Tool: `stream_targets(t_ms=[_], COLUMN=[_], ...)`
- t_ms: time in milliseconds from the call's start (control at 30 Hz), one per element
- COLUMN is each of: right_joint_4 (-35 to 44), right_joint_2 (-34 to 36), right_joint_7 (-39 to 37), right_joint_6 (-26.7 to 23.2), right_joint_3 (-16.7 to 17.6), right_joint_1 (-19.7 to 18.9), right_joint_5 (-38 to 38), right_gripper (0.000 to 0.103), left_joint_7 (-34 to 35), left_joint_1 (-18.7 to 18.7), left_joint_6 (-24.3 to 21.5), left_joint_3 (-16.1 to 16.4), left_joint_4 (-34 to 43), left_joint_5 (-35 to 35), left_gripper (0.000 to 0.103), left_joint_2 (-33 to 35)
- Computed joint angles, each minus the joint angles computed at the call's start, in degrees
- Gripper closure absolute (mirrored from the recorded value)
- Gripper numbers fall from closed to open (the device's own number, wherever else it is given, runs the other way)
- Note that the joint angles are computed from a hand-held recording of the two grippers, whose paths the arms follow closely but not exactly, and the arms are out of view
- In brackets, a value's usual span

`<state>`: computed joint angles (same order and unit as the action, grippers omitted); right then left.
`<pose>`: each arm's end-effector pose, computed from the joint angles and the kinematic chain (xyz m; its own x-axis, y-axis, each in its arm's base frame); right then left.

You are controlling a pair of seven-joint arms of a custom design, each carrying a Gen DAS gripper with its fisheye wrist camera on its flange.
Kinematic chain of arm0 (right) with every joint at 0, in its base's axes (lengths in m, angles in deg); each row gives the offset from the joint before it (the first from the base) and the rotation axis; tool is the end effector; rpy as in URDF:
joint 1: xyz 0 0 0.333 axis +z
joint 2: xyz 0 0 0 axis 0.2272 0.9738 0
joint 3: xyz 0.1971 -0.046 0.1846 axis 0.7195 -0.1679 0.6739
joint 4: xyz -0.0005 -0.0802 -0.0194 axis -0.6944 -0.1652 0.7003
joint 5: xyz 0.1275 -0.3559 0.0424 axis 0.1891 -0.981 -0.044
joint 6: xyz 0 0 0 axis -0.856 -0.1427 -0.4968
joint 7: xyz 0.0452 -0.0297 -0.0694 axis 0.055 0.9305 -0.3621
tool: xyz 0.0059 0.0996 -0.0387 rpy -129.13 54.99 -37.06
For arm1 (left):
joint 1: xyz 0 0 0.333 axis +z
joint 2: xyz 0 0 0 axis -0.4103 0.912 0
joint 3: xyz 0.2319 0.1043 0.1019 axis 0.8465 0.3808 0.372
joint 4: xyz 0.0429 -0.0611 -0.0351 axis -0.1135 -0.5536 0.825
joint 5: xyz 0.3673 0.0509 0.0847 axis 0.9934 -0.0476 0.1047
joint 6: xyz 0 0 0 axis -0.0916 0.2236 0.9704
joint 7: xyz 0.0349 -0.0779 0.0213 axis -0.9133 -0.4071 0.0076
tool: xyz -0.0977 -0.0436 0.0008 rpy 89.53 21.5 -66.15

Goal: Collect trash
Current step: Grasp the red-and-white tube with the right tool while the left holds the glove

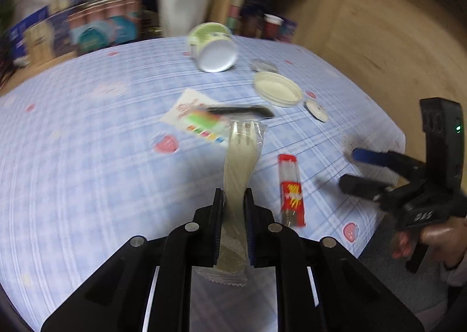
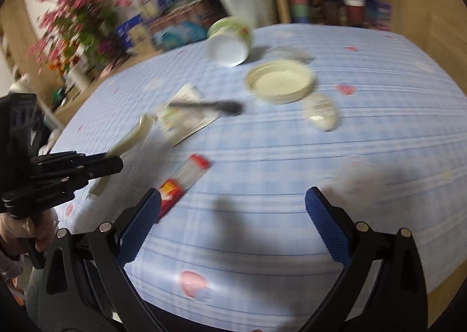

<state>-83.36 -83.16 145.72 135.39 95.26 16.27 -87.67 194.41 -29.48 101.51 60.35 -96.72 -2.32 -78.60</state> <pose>0.3607 0.1914 0.4294 -0.2501 -0.9360 -0.2478 -0.6953 0.3517 -0.6268 0.5057 -0.0895 0.4461 -0.7830 -0.5822 0.2189 -0.5686 0.5273 -0.6314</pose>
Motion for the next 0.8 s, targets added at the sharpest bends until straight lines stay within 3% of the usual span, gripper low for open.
stream_targets(t_ms=[100,133,267,400,467,600,667,800], right_joint_4=[3.02,4.23,9.32,13.45,15.47,14.62,13.33,10.23], right_joint_2=[3.80,5.31,11.17,14.23,15.37,14.71,13.53,10.93], right_joint_7=[0.67,0.59,1.45,6.05,6.52,6.25,7.61,11.16], right_joint_6=[1.41,1.25,-1.97,-6.43,-10.45,-11.67,-11.81,-10.08], right_joint_3=[1.70,1.71,1.17,2.54,3.02,0.37,-1.00,-2.78], right_joint_1=[-1.27,-1.27,-0.51,-1.15,-0.62,2.56,3.97,5.37], right_joint_5=[-1.25,-1.48,-3.32,-9.84,-13.40,-16.00,-16.94,-18.34], right_gripper=[0.009,0.014,0.025,0.031,0.047,0.062,0.075,0.078], left_joint_7=[-1.04,-1.33,-3.01,-2.93,-2.61,-1.65,-1.44,-0.94], left_joint_1=[1.35,1.85,2.95,3.17,3.09,2.74,2.65,2.62], left_joint_6=[-1.29,-1.41,-0.85,-0.21,-0.08,0.16,-0.28,-0.28], left_joint_3=[2.22,2.86,4.79,6.48,6.90,7.07,7.15,7.09], left_joint_4=[-3.63,-4.89,-8.03,-9.63,-10.26,-11.74,-12.23,-13.07], left_joint_5=[-3.42,-3.90,-5.27,-8.32,-9.77,-10.84,-10.73,-10.35], left_gripper=[0.089,0.089,0.089,0.089,0.089,0.089,0.089,0.089], left_joint_2=[-3.18,-4.47,-7.44,-9.26,-9.87,-10.94,-11.14,-11.10])
